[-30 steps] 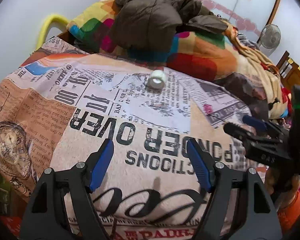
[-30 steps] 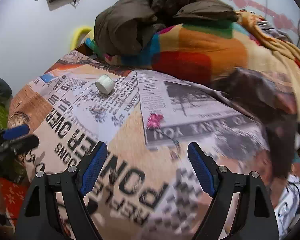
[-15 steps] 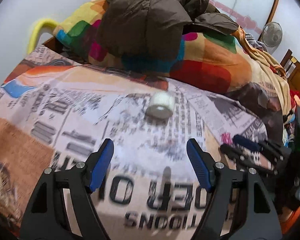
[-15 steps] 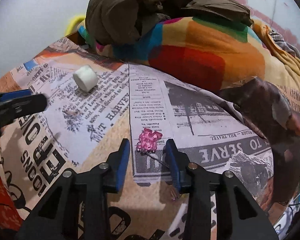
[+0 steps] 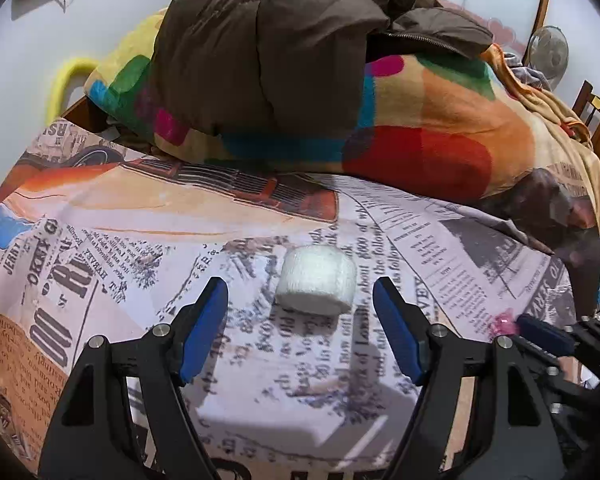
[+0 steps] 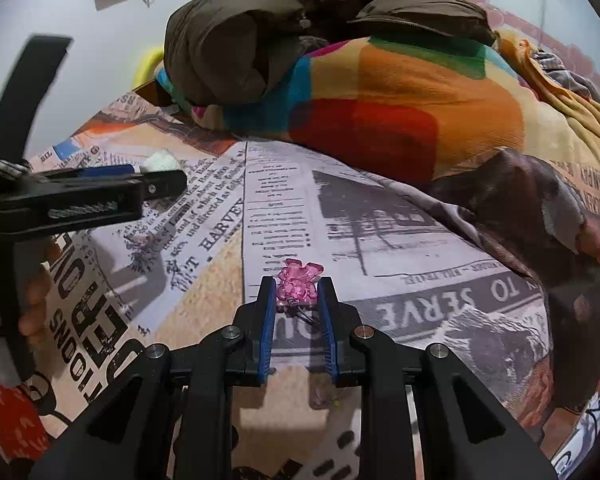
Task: Collect trash
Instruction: 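Grasp the white tape roll with the left gripper while the right grasps the pink keychain, then carry the tape roll and pink keychain over the white bin with both tools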
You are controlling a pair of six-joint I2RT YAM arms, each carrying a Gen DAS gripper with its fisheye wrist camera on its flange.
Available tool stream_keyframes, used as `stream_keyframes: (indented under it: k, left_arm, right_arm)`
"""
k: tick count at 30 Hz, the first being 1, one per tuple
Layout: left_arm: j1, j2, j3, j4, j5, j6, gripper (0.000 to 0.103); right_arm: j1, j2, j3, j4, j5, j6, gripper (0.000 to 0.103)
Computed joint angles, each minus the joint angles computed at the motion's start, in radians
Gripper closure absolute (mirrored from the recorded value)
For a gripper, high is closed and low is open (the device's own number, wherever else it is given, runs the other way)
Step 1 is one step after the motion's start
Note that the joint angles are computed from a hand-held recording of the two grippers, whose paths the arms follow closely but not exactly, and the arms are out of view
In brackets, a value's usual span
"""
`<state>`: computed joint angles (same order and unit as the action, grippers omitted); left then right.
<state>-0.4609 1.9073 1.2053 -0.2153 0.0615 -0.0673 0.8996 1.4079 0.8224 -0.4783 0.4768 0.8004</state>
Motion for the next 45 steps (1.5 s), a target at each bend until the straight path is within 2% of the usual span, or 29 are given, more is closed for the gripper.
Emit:
stream_keyframes:
  k: [3, 6, 9, 13, 19, 22, 27, 33, 38, 42, 45]
  left_arm:
    - [-0.002, 0.016, 0.014, -0.014, 0.005, 0.024, 0.065]
    - [-0.008, -0.011, -0.012, 0.012, -0.016, 0.010, 0.066]
    - [0.004, -0.065, -0.045, 0.002, 0.020, -0.014, 0.066]
    - [0.012, -0.173, -0.093, -0.036, 0.000, 0.004, 0.066]
    - [0.048, -0.382, -0.133, -0.170, -0.018, 0.011, 0.066]
    - [0.075, -0.503, -0.144, -0.250, -0.031, 0.030, 0.066]
    - [0.153, -0.665, -0.128, -0.380, 0.001, 0.076, 0.066]
    - [0.329, -0.831, -0.062, -0.566, 0.124, 0.158, 0.066]
    - [0.580, -0.897, 0.018, -0.732, 0.286, 0.279, 0.066]
    - [0.846, -0.907, 0.074, -0.854, 0.447, 0.438, 0.066]
    - [1.073, -0.868, 0.128, -0.962, 0.573, 0.601, 0.066]
  right_arm:
    - [0.011, -0.026, -0.001, -0.030, 0.022, 0.003, 0.084]
    - [0.017, -0.058, 0.003, -0.062, 0.026, 0.016, 0.084]
    - [0.032, -0.088, 0.019, -0.103, 0.040, 0.027, 0.084]
    - [0.067, -0.119, 0.059, -0.172, 0.071, 0.061, 0.084]
    - [0.162, -0.123, 0.200, -0.325, 0.143, 0.133, 0.084]
    - [0.213, -0.093, 0.289, -0.393, 0.182, 0.160, 0.084]
    - [0.303, -0.011, 0.475, -0.507, 0.246, 0.199, 0.084]
    - [0.410, 0.133, 0.741, -0.639, 0.321, 0.224, 0.084]
    - [0.484, 0.244, 0.920, -0.689, 0.358, 0.247, 0.084]
    - [0.523, 0.358, 1.074, -0.702, 0.360, 0.224, 0.084]
    - [0.545, 0.468, 1.235, -0.728, 0.356, 0.193, 0.084]
